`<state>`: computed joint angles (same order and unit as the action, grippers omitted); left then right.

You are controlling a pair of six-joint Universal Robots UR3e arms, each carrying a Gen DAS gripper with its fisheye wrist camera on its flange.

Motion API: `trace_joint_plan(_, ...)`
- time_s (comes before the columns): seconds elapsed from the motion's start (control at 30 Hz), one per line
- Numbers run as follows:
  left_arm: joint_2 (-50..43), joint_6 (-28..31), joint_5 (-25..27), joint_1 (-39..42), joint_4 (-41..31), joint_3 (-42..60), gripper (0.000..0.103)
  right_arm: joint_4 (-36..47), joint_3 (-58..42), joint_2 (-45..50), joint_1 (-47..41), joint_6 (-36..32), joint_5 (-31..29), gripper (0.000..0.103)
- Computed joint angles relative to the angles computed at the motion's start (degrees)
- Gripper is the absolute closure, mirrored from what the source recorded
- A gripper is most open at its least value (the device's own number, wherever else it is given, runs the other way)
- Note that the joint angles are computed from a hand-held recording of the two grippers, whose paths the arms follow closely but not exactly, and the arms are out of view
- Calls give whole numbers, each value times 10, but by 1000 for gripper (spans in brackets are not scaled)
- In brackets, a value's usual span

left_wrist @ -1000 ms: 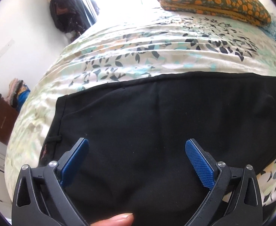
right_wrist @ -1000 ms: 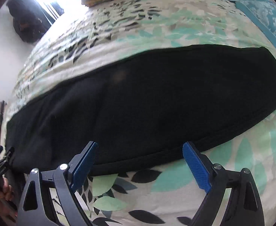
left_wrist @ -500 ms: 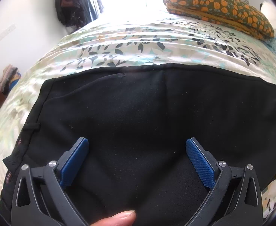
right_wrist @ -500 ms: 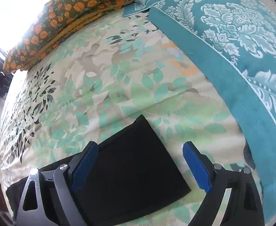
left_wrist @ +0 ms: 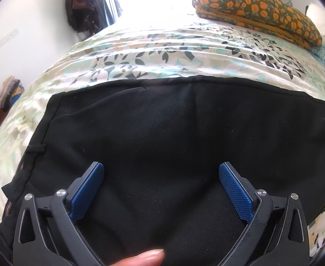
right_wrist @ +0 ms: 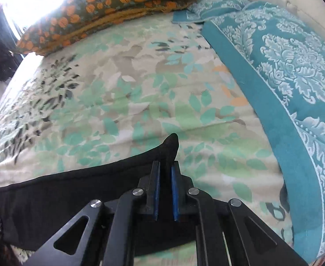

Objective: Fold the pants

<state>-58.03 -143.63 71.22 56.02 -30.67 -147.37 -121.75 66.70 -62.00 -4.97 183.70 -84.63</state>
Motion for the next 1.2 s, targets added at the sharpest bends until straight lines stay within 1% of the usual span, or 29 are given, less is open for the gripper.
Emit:
trace_joint_plan(0.07, -3, -4, 7, -6, -1, 4, 0, -34, 120, -120, 3, -1, 32, 94)
trace_joint_plan(0.13, -13, -14, 24, -21, -14, 23, 0, -33, 220, -240, 25, -3, 41, 94)
trace_joint_plan(0.17, -20, -18, 39, -32, -35, 43, 0, -21, 264, -300, 45, -3, 35, 94)
trace_joint_plan(0.23, -15, -15, 63, -41, -113, 87, 1, 9, 349, -420, 98, 2, 25, 94)
trace_joint_plan(0.3, 31, 10, 55, -11, -222, 118, 1, 64, 427, -539, 163, 39, 5, 95)
trace_joint_plan(0.37, 103, 70, 17, 49, -355, 145, 1, 114, 486, -626, 244, 117, -34, 95)
trace_joint_plan(0.4, 132, 102, 0, 79, -425, 163, 1, 130, 508, -652, 293, 168, -58, 95)
trace_joint_plan(0.47, 151, 140, -11, 107, -531, 205, 1, 134, 542, -679, 400, 289, -122, 95)
trace_joint_plan(0.5, 146, 146, -7, 106, -567, 225, 1, 134, 558, -692, 433, 341, -138, 95)
trace_joint_plan(0.57, 122, 135, 7, 82, -612, 260, 1, 137, 573, -705, 487, 436, -177, 95)
trace_joint_plan(0.63, 103, 115, 11, 51, -645, 287, 1, 140, 565, -700, 540, 504, -229, 95)
trace_joint_plan(0.73, 51, 74, -7, -21, -671, 334, 1, 137, 556, -701, 570, 550, -269, 95)
trace_joint_plan(0.8, -11, 39, -37, -72, -682, 381, 1, 133, 554, -698, 582, 567, -285, 95)
trace_joint_plan(0.87, -72, -6, -72, -112, -677, 425, 1, 126, 553, -693, 590, 574, -296, 95)
trace_joint_plan(0.93, -132, -68, -90, -151, -644, 458, 1, 123, 551, -687, 595, 576, -303, 95)
trace_joint_plan(1.03, -214, -173, -79, -217, -559, 489, 1, 120, 559, -696, 599, 578, -307, 95)
trace_joint_plan(1.13, -300, -226, -68, -264, -510, 525, 1, 123, 569, -723, 595, 585, -311, 95)
trace_joint_plan(1.2, -342, -256, -57, -287, -483, 544, 1, 124, 576, -743, 589, 586, -310, 95)
